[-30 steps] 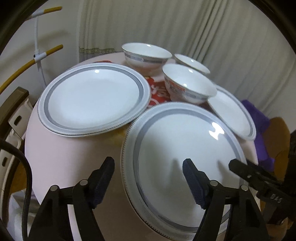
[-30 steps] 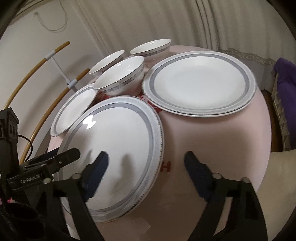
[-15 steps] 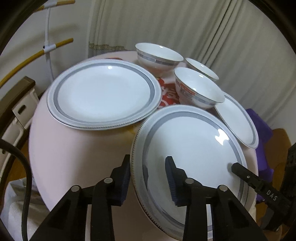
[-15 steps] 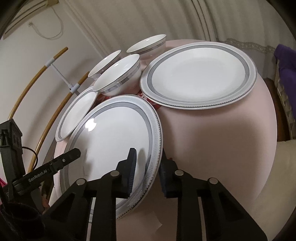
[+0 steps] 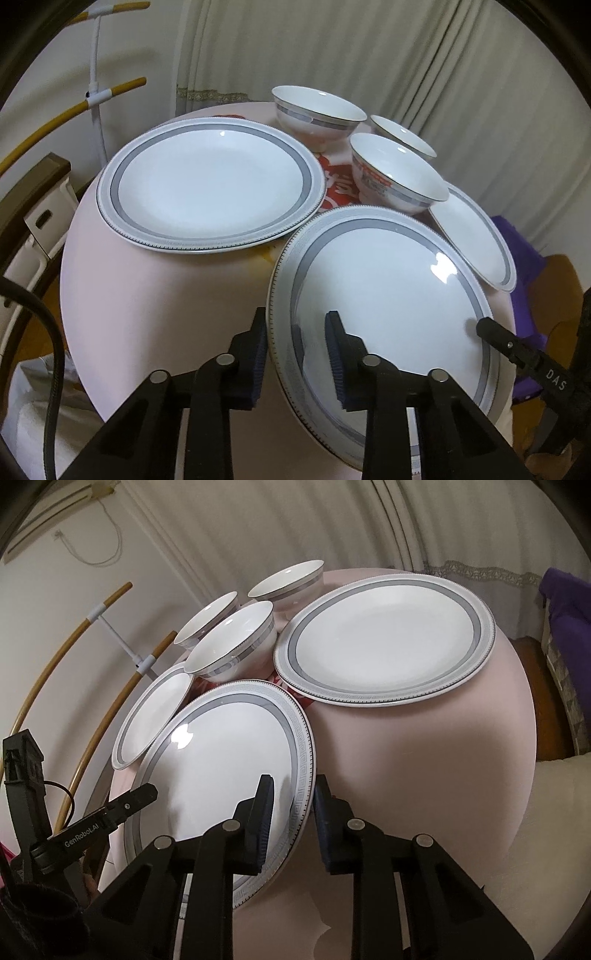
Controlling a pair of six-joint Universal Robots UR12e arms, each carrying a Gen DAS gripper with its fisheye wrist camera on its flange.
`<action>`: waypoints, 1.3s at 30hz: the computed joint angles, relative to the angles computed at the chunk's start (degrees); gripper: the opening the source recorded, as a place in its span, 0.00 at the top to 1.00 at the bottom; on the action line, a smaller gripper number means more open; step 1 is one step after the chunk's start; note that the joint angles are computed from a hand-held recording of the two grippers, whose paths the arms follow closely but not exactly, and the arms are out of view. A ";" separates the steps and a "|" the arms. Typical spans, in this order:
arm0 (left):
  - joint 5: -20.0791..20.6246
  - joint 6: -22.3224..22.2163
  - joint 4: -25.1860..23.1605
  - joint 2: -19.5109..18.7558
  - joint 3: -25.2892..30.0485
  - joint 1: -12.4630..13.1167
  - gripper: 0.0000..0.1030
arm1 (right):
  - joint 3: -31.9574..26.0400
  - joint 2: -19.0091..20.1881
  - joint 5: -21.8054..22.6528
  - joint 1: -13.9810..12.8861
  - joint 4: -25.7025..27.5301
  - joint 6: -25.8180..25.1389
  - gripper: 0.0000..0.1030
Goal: Organize plates and bowls
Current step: 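Close the left gripper on the plate rim while the right gripper closes beside it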
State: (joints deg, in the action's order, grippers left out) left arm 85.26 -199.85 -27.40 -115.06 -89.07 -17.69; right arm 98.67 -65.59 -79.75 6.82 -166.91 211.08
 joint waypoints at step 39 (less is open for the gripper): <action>-0.83 0.68 2.82 0.55 -1.51 0.39 0.86 | 0.90 0.17 1.33 -0.37 -2.02 0.09 0.86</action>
